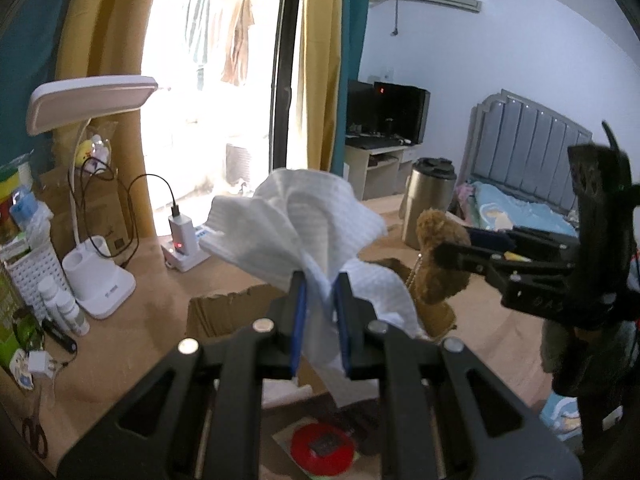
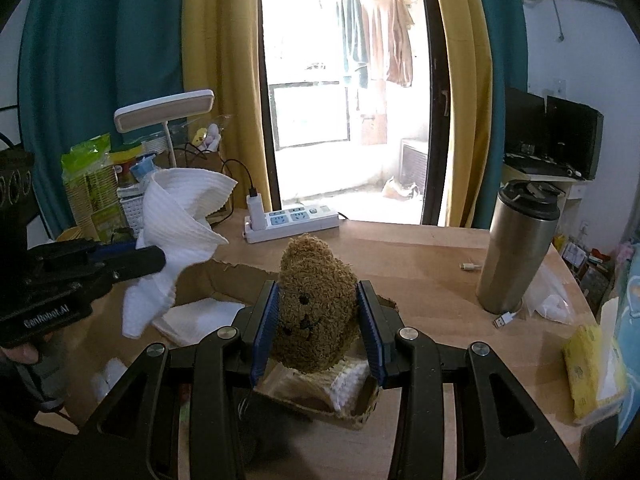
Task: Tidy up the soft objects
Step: 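Carry the teddy bear with the right tool while the left tool carries the wipe over the box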
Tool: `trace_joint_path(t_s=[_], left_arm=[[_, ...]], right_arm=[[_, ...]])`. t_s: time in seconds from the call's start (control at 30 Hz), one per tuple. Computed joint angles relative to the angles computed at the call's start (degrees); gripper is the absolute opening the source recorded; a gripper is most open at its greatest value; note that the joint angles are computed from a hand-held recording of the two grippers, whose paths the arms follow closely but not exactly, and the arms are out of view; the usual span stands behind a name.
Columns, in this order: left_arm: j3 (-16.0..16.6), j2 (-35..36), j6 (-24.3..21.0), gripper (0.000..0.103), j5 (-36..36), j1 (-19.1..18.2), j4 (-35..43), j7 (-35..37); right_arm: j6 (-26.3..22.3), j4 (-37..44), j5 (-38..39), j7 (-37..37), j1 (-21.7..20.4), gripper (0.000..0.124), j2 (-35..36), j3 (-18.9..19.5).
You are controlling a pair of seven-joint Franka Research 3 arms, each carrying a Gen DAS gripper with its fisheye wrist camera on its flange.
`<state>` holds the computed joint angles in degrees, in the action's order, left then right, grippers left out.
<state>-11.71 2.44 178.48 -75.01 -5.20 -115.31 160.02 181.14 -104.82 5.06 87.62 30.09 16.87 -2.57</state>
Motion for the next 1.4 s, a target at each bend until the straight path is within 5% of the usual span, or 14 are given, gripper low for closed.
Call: trace_joint_path(t_s=[0.8, 1.13, 1.4], left_arm=[[-5.40, 12.31, -5.77, 0.015, 27.12, 7.43, 7.30, -25.25], [-1.55, 17.23, -17.22, 0.017, 47.02, 7.03, 12.16, -47.22], [-2.16, 20.23, -26.04, 0.018, 56.88, 8.29, 16.28, -57.51]], right_arm=[[-9.72, 15.84, 4.14, -6.04, -5.38, 0.042, 11.69, 6.09], [-14.52, 21.55, 5.40, -7.88, -5.28, 0.042, 15.65, 6.71], [-18.82, 23.33, 5.12, -7.64, -5.17, 0.042, 16.65, 6.86]])
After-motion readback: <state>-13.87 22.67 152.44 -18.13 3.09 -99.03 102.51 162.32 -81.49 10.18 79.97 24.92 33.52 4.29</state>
